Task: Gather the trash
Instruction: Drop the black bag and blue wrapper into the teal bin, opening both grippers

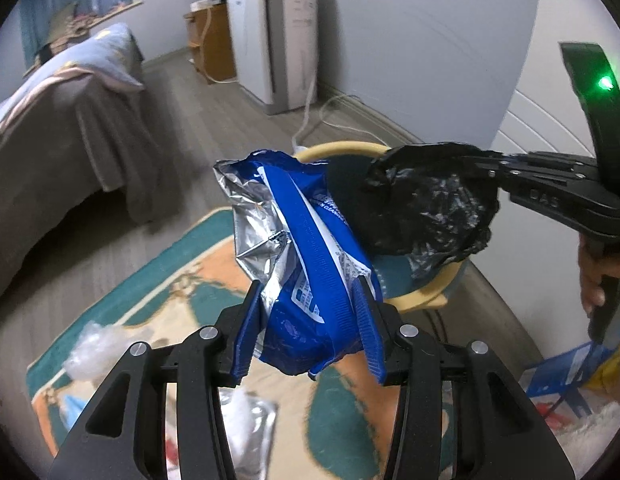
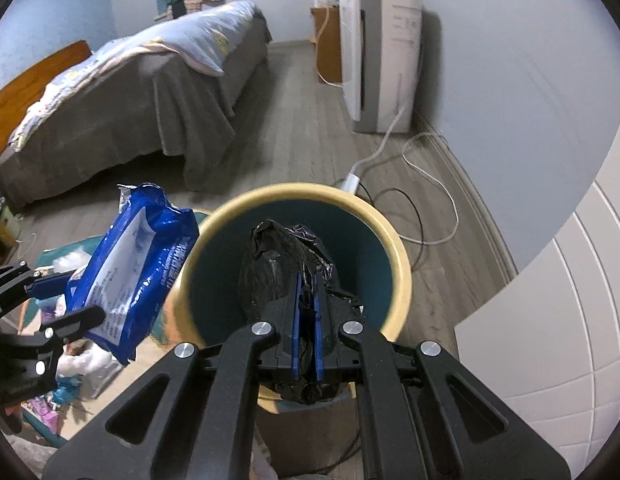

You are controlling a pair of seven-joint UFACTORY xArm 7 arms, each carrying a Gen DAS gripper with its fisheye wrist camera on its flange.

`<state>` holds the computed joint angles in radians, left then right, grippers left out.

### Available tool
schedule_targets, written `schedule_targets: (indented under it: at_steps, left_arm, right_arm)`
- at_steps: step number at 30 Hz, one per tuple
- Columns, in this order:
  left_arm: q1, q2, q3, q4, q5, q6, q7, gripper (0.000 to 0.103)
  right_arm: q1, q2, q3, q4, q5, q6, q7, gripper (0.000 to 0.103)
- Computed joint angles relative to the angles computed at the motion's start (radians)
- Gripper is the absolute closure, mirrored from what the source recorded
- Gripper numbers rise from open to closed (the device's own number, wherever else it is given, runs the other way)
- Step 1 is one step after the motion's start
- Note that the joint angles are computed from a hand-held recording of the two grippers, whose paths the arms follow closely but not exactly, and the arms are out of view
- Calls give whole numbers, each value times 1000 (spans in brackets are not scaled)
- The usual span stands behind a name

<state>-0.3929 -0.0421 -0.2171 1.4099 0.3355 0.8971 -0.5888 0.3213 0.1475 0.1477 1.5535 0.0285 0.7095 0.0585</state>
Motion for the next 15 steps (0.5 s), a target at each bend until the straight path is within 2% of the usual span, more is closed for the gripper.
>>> schedule_targets:
  at_steps: [4, 6, 8, 9, 13, 15]
  left_arm:
    - [-17, 63, -2, 42, 1, -21, 30, 54]
    - [-30, 94, 1, 65, 19, -21, 37, 53]
    - [-45, 101, 7, 66, 38, -17, 35, 50]
    - [-49, 108, 9, 70, 43, -16, 40, 49]
    - [-62, 105, 19, 72, 67, -16, 23, 28]
    - [-60, 94, 24, 68, 82, -15, 1, 23]
  right_arm:
    - [5, 18, -7, 10, -31, 7, 30, 96]
    - [4, 26, -7, 14, -31, 9, 35, 91]
    - [5, 29, -9, 14, -36, 6, 40, 76]
    - [4, 26, -9, 10, -38, 4, 40, 72]
    - [2, 12, -9, -8, -42, -7, 39, 52]
    - [1, 2, -10, -19, -43, -13, 47, 39]
